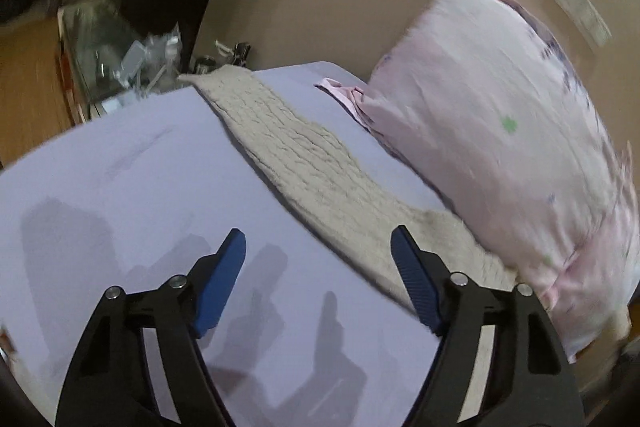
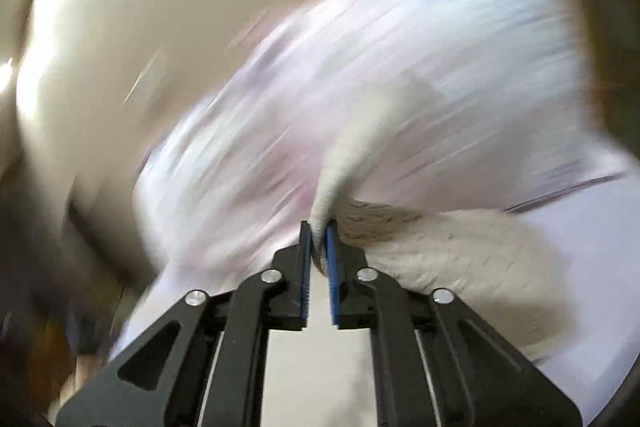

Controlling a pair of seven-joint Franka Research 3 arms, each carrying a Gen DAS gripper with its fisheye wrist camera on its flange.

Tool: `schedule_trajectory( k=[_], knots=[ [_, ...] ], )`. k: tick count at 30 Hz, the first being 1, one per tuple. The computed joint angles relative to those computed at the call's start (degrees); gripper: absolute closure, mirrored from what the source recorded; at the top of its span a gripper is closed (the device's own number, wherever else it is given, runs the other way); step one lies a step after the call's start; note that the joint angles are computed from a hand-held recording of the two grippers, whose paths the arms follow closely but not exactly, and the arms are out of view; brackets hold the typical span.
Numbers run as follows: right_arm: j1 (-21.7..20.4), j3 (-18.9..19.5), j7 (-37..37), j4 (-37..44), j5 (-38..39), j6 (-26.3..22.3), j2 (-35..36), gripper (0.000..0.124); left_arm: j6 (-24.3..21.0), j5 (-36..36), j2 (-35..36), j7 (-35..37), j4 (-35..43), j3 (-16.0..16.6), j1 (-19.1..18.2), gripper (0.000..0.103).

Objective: Fold small clothes

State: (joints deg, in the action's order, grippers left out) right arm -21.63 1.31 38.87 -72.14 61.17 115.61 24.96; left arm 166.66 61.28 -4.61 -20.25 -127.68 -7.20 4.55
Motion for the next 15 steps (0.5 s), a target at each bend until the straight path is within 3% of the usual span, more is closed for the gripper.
schedule_trajectory(
  k=[2, 3, 5, 6, 8, 11, 13, 15],
  knots=[
    [3.9, 0.3, 0.8, -2.1, -8.4, -7.1, -0.9, 0.086, 2.0, -0.1, 1.3, -1.6, 0.8, 0.6, 0.6, 0.027],
    [5.2, 0.1, 1.3, -2.9, -10.5, -8.3, -1.2, 0.083, 3.2, -0.1, 2.1, -2.6, 1.3, 1.0, 0.8, 0.027],
    [5.7, -0.1, 0.2, -6.0, -9.6, -7.9, -2.7, 0.076, 5.2, -0.7, 3.4, -3.5, 2.0, 1.9, 1.1, 0.027],
    [5.7, -0.5, -0.4, -7.2, -8.6, -6.8, -3.4, 0.062, 6.6, -1.9, 4.3, -3.4, 2.5, 2.5, 1.5, 0.027],
    [5.2, -1.7, -0.9, -9.1, -6.6, -3.7, -4.7, 0.050, 7.9, -5.8, 5.8, -1.0, 3.2, 3.4, 1.6, 0.035],
    [4.0, -3.3, 0.9, -7.2, -6.7, -3.0, -3.6, 0.049, 9.7, -20.2, 8.8, 8.7, 3.7, 4.0, 2.5, 0.047],
    [3.6, -4.4, 2.0, -5.9, -7.2, -2.4, -2.5, 0.048, 11.6, -20.4, 9.8, 6.7, 3.8, 6.4, 1.5, 0.051],
    [3.1, -3.7, 4.9, -1.9, -8.9, -0.7, 0.7, 0.047, 11.7, -24.3, 10.5, 9.4, 4.5, 6.6, 1.5, 0.051]
  ],
)
